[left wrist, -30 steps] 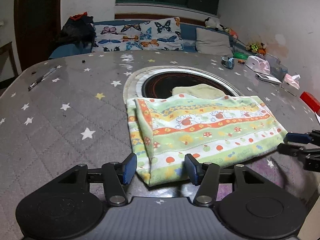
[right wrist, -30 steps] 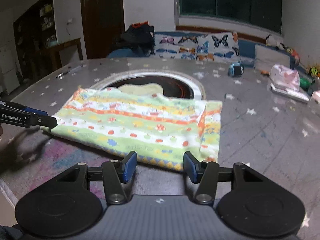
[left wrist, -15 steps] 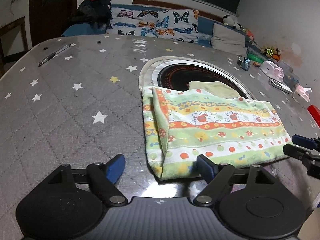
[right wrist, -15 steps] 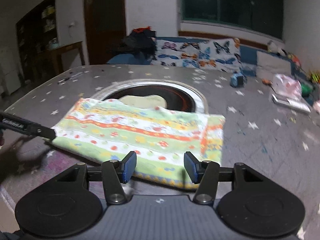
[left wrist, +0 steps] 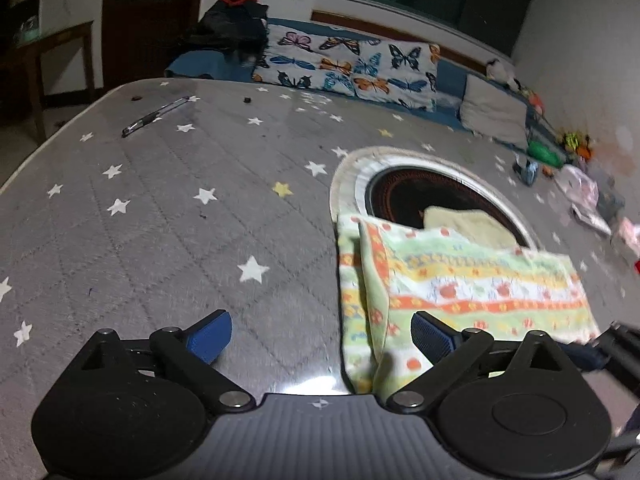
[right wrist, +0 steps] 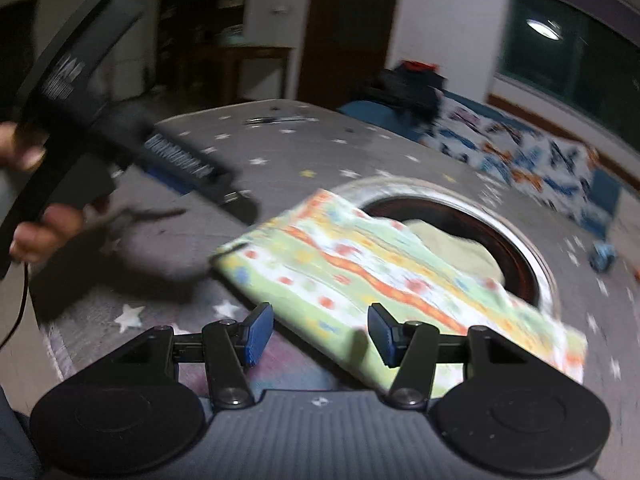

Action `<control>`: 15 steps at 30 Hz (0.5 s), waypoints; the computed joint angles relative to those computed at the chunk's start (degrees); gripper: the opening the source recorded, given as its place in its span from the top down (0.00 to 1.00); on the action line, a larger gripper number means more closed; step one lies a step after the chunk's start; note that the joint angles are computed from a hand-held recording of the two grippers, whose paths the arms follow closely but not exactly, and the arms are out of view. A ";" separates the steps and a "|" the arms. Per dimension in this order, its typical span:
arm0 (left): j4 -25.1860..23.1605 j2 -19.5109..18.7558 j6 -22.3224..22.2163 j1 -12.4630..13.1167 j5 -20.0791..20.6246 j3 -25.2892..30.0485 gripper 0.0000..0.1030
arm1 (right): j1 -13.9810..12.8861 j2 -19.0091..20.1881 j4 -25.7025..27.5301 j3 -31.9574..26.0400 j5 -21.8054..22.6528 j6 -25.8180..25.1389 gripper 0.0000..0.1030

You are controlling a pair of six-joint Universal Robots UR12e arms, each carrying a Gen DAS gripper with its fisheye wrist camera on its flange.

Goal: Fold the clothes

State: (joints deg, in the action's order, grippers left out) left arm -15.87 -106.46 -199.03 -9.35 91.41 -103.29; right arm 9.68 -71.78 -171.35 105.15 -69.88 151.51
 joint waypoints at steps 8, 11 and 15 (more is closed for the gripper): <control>0.32 -0.34 -3.25 1.48 -5.20 0.72 0.00 | 3.04 2.18 1.23 -2.49 -0.02 -7.05 0.50; -0.15 -0.53 -5.02 2.15 -8.10 0.97 0.00 | 3.96 2.89 1.04 -2.92 -0.74 -8.85 0.52; -0.36 -0.78 -7.59 3.02 -11.96 1.09 0.00 | 5.21 3.68 0.92 -3.34 -3.34 -10.61 0.66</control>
